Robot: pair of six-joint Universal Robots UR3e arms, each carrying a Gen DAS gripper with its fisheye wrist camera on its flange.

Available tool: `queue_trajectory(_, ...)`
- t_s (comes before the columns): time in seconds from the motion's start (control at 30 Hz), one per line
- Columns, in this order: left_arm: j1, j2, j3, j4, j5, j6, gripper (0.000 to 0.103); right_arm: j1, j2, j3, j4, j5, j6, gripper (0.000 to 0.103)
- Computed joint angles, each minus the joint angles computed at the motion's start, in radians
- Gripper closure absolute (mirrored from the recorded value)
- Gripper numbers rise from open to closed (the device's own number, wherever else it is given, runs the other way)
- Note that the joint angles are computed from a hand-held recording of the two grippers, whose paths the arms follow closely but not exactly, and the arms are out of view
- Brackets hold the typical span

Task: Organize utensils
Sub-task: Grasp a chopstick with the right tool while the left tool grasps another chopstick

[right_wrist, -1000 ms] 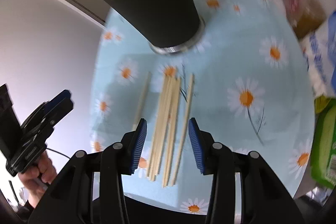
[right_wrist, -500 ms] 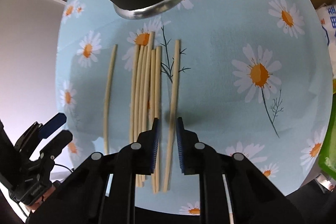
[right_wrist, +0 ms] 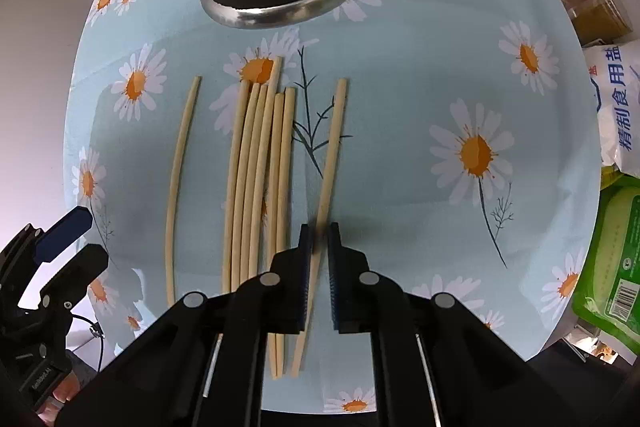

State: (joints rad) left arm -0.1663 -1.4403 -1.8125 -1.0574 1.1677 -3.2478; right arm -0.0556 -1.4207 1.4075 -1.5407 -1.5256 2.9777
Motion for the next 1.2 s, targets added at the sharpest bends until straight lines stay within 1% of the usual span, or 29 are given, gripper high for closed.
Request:
queue_trajectory(0.03, -0.001, -0.007, 0.005, -0.001, -0.004, -0.003, 0.064, -0.003, -0.004, 0.010, -0.006, 0.004, -0.002, 0.097)
queue_trajectory(0.13, -0.008, -0.024, 0.020, 0.001, -0.002, -0.015, 0.064, -0.018, -0.010, 0.014, -0.001, 0.023, -0.025, 0.097)
queue_trajectory(0.27, -0.030, -0.056, 0.055, -0.002, 0.023, -0.035, 0.064, -0.077, -0.017, -0.002, 0.053, 0.075, -0.083, 0.097)
queue_trajectory(0.3, -0.036, -0.064, 0.062, -0.001, 0.030, -0.041, 0.064, -0.098, -0.020, -0.010, 0.078, 0.104, -0.108, 0.097)
queue_trajectory(0.5, -0.102, -0.142, 0.158, -0.018, 0.111, -0.103, 0.064, -0.215, -0.031, -0.094, 0.200, 0.193, -0.275, 0.097)
queue_trajectory(0.67, -0.177, -0.245, 0.296, -0.085, 0.185, -0.151, 0.064, -0.322, -0.023, -0.172, 0.331, 0.276, -0.428, 0.097)
queue_trajectory(0.7, -0.193, -0.272, 0.330, -0.104, 0.198, -0.160, 0.064, -0.338, -0.042, -0.147, 0.337, 0.288, -0.448, 0.097)
queue_trajectory(0.73, -0.201, -0.290, 0.349, -0.116, 0.207, -0.164, 0.064, -0.359, -0.039, -0.164, 0.363, 0.303, -0.476, 0.097)
queue_trajectory(0.77, -0.212, -0.312, 0.378, -0.138, 0.220, -0.174, 0.064, -0.358, -0.054, -0.150, 0.363, 0.313, -0.480, 0.097)
queue_trajectory(0.93, -0.240, -0.385, 0.479, -0.222, 0.246, -0.206, 0.064, -0.431, -0.035, -0.209, 0.461, 0.356, -0.576, 0.097)
queue_trajectory(1.03, -0.253, -0.430, 0.543, -0.278, 0.288, -0.214, 0.065, -0.451, -0.021, -0.219, 0.483, 0.372, -0.608, 0.097)
queue_trajectory(1.1, -0.244, -0.445, 0.556, -0.298, 0.291, -0.222, 0.065, -0.476, -0.023, -0.224, 0.511, 0.378, -0.636, 0.097)
queue_trajectory(1.2, -0.227, -0.453, 0.556, -0.307, 0.267, -0.231, 0.066, -0.502, -0.016, -0.232, 0.539, 0.383, -0.674, 0.097)
